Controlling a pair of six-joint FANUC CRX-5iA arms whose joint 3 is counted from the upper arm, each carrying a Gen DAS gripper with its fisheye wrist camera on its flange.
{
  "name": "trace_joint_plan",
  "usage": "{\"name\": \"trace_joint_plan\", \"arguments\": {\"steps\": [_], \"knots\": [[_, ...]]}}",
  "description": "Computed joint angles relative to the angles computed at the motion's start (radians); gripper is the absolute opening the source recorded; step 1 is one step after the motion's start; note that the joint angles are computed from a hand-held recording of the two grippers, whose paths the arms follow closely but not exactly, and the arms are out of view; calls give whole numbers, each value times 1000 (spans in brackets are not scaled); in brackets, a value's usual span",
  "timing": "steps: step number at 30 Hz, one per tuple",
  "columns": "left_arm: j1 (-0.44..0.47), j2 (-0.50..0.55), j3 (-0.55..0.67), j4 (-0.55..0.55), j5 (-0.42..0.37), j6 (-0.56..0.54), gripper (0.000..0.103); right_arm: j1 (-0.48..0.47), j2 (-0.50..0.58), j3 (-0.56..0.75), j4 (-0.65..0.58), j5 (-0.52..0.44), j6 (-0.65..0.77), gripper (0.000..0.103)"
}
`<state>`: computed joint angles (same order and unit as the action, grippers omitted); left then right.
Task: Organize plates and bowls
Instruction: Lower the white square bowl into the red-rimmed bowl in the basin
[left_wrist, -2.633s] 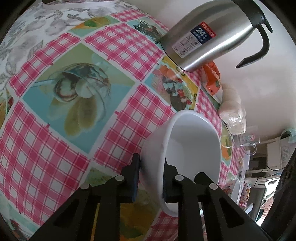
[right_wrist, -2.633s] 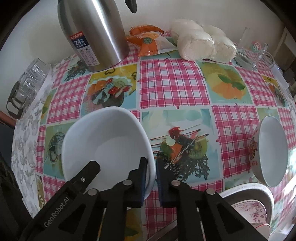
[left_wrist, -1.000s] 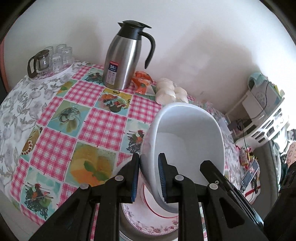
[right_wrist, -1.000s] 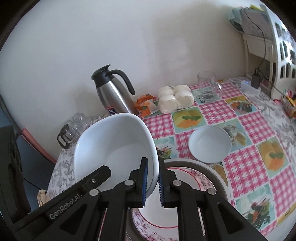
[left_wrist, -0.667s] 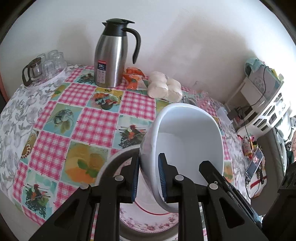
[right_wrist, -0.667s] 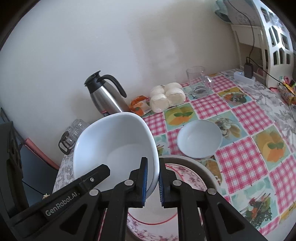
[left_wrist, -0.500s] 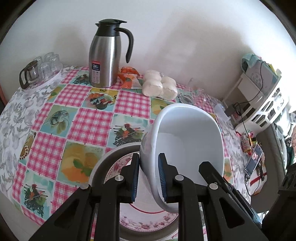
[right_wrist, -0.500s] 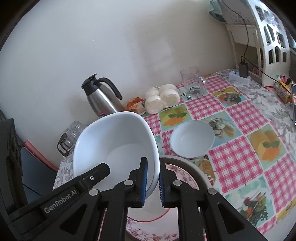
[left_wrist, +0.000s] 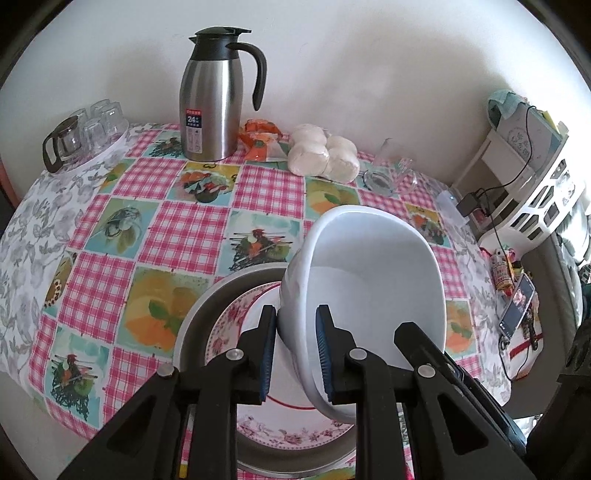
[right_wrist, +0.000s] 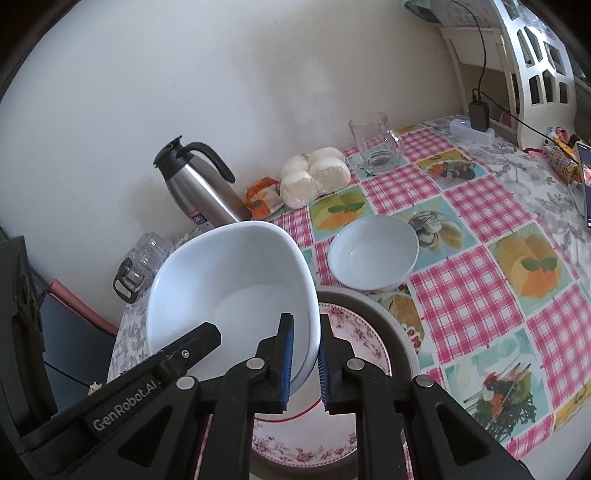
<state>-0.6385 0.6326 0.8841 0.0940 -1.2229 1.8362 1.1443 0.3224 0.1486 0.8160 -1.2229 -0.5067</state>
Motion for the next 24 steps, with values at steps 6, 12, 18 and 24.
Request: {"name": "trace_joint_plan", "arguments": {"steps": [6, 12, 18, 24], "knots": [[9, -2, -11, 1, -16, 14, 21, -4, 14, 24, -41, 12, 25, 17], [11, 10, 0, 8, -36, 17, 21, -9, 19, 39, -77, 13, 37, 18], [13, 33, 24, 18, -70, 23, 21, -16, 24, 53, -120, 11, 49, 18], [17, 45, 35, 28, -84, 22, 21, -20, 28, 63, -141, 5, 58, 18]]}}
